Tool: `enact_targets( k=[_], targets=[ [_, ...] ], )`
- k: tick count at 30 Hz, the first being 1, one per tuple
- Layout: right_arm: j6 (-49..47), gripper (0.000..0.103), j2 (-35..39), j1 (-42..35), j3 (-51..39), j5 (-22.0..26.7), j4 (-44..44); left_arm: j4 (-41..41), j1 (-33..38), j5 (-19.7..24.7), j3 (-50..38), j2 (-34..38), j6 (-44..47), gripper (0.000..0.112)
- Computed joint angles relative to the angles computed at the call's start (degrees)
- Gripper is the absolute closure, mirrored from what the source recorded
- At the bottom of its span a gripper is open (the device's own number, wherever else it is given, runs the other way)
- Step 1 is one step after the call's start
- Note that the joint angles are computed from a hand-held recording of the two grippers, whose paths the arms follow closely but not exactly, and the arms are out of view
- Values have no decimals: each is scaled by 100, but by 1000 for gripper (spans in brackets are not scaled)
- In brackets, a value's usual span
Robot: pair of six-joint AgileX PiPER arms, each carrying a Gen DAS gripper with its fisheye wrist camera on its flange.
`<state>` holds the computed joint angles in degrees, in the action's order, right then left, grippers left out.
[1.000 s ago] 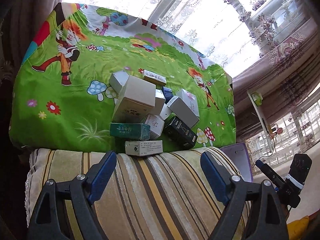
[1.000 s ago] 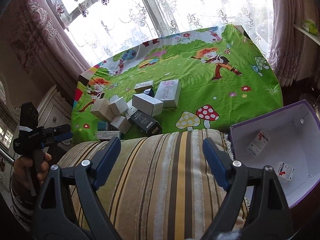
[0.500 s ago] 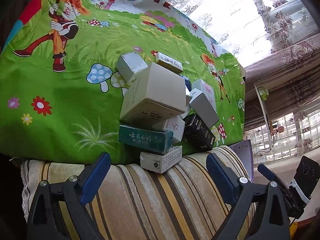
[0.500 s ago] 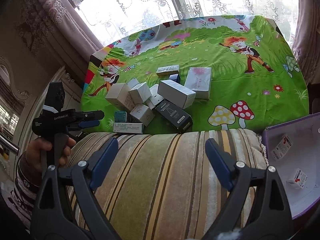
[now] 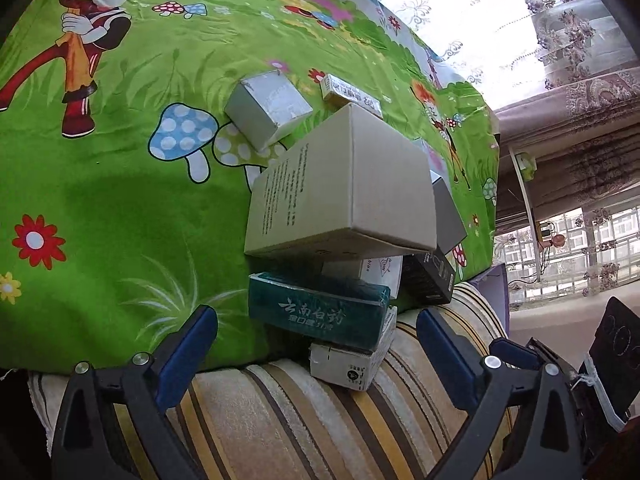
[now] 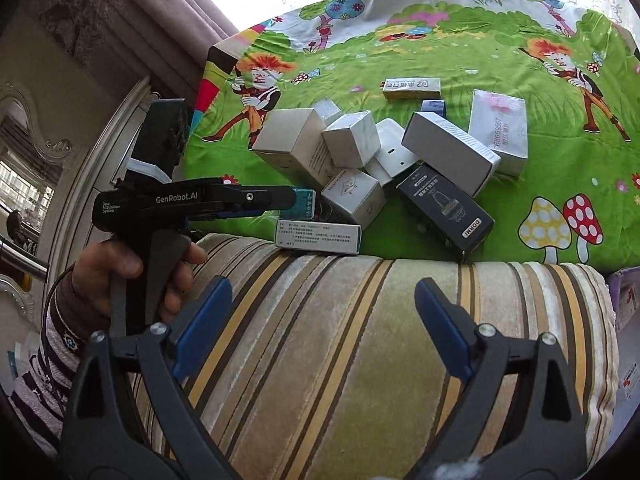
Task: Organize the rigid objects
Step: 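Grasp the teal box with the left gripper while the right gripper grasps a white box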
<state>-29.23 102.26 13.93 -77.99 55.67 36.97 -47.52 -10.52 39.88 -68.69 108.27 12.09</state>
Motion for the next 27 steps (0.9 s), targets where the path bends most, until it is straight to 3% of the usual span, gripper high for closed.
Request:
enact_targets(
  k=[8,14,21,27],
  targets=[
    [428,7,616,507,-596,141,-253,-432,98,136,-128,276,563,11],
    [726,6,984,677,-920,201,-395,-341,62,246,-326,451,499,12],
    [1020,6,1411,889,-1329,266,-521,-347,10,371,-495,603,513,34],
    [1242,6,1684,1019,-1653,294,-706,-554,51,345,-397,581,709,34]
  ],
)
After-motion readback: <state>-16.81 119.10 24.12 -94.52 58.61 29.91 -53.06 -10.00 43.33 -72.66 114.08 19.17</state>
